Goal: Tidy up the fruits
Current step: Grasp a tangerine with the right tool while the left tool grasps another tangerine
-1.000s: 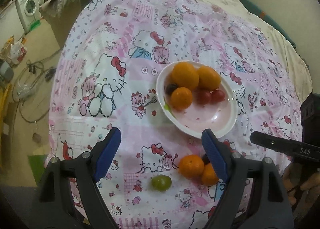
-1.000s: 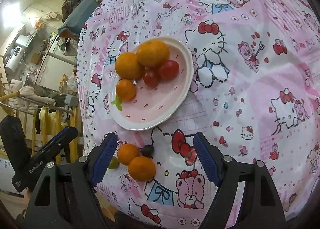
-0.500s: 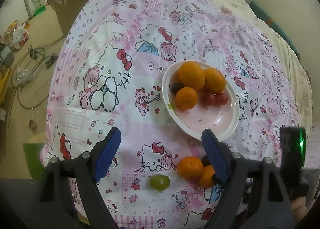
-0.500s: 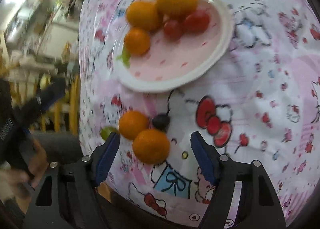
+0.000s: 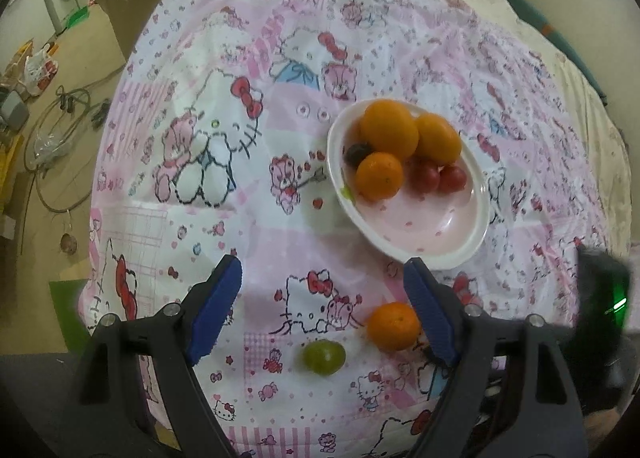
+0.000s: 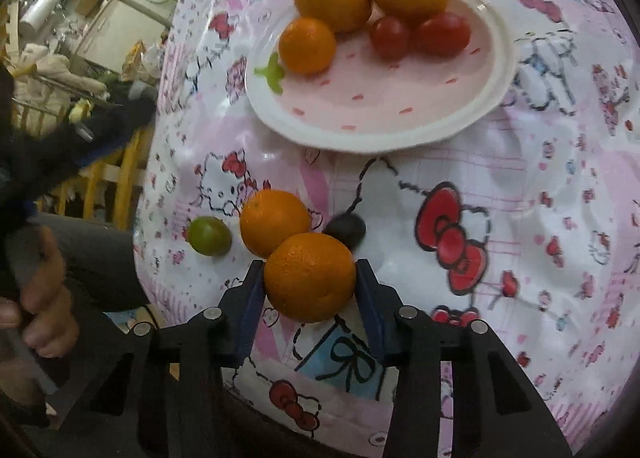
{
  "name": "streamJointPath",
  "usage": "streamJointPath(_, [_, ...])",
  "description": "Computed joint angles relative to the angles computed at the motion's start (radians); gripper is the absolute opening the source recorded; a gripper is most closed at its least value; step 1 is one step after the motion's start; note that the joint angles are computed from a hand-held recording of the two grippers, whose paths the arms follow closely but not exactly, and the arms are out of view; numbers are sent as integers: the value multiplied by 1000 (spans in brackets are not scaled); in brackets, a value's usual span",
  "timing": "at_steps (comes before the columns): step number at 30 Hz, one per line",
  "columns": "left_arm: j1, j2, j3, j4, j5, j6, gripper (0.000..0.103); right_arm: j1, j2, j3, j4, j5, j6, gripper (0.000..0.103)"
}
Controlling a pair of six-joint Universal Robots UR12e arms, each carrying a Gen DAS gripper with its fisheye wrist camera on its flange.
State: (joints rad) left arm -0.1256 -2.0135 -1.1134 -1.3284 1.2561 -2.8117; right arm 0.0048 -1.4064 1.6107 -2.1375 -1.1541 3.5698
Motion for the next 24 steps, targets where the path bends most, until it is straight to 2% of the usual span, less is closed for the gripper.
streamJointPath(7, [-23,0,-10,-73,28,99,80,-40,-66,68,-181,-64,151,46])
streamJointPath(11, [-38,-1,-4,-183,16,192,80,-58,-92,97,-239,-113,213,46])
streamJointPath(13, [-46,1,-8,-196,27,222,80,-66,-101,108,-259,-117,228,46])
streamJointPath(16, [-66,8,-29,-164,85,253,78,-70,-109,117,-267,-122,233,46])
streamJointPath(18, [-75,6,-30,-169,106,263,73,-70,-110,117,-260,-129,233,46])
streamJointPath(20, [-83,2,-26,-180,126,272,63,-72,-112,119,-254,-131,241,46])
streamJointPath(22, [-89,0,-25,-188,139,278,60,-68,-111,120,-261,-143,253,46])
streamJointPath(24, [-94,0,-29,-183,151,283,46,-67,-116,124,-273,-158,259,46])
